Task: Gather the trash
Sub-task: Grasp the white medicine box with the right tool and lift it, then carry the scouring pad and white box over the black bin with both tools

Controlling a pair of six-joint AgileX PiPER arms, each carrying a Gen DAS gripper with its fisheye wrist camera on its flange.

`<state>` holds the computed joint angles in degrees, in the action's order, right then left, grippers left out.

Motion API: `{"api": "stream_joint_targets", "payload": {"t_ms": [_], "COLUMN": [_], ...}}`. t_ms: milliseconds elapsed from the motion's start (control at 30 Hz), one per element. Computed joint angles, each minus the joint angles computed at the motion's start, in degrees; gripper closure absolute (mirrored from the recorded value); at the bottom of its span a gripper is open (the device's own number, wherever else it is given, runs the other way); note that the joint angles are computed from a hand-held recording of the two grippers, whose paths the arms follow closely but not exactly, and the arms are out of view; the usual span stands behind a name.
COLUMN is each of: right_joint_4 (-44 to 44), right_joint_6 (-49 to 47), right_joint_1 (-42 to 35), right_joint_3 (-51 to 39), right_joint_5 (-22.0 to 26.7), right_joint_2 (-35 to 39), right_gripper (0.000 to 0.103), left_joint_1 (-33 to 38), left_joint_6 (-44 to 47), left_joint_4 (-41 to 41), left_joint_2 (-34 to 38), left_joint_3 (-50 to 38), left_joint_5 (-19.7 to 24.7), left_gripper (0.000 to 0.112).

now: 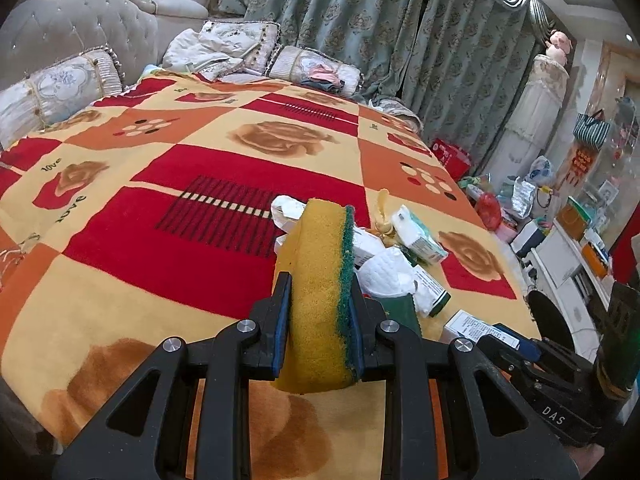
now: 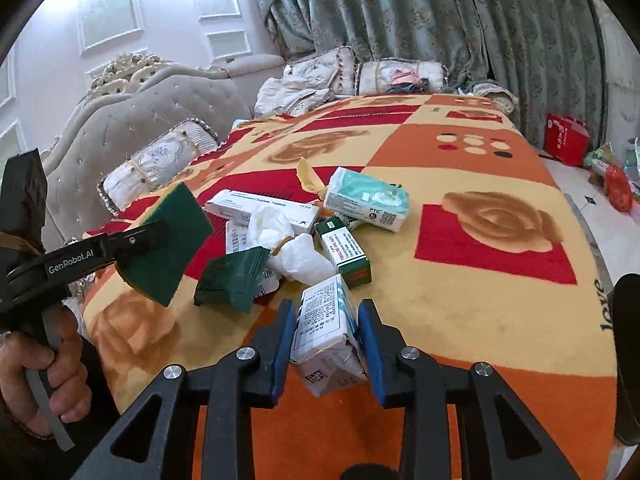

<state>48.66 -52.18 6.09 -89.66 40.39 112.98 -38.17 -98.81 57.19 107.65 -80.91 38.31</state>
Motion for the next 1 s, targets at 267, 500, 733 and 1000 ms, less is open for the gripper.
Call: {"api": "stream_joint_targets", "payload": {"t_ms": [267, 500, 733, 1000], "right_joint_4": [-8.9, -11.3, -10.3, 15.3], "right_joint_6": [7.0, 9.0, 6.0, -18.6], "right_joint_1": [1.4, 2.4, 2.7, -0.6], "right_joint_3": [-3.7, -3.5, -0.3, 8.1], "right_joint_5": [2.6, 1.4, -2.6, -7.9], "right_joint_2": [3.6, 4.1, 1.5, -5.8], "right_gripper": [0.072, 0.072, 0.075, 0.075], "left_joint_1": [-0.3, -0.3, -2.4, -4.6], "left_joint_6": [3.6, 4.0, 3.9, 4.8], "left_joint_4": [-1.8, -2.0, 1.2, 4.4], "left_joint_2": [1.8, 2.2, 3.5, 4.9], "left_joint_3": [-2.6, -2.6, -4.7, -6.9], "left_joint_5": [0.4, 0.0, 6.1, 9.7], "left_gripper": [0.089, 0.089, 0.089, 0.089]}}
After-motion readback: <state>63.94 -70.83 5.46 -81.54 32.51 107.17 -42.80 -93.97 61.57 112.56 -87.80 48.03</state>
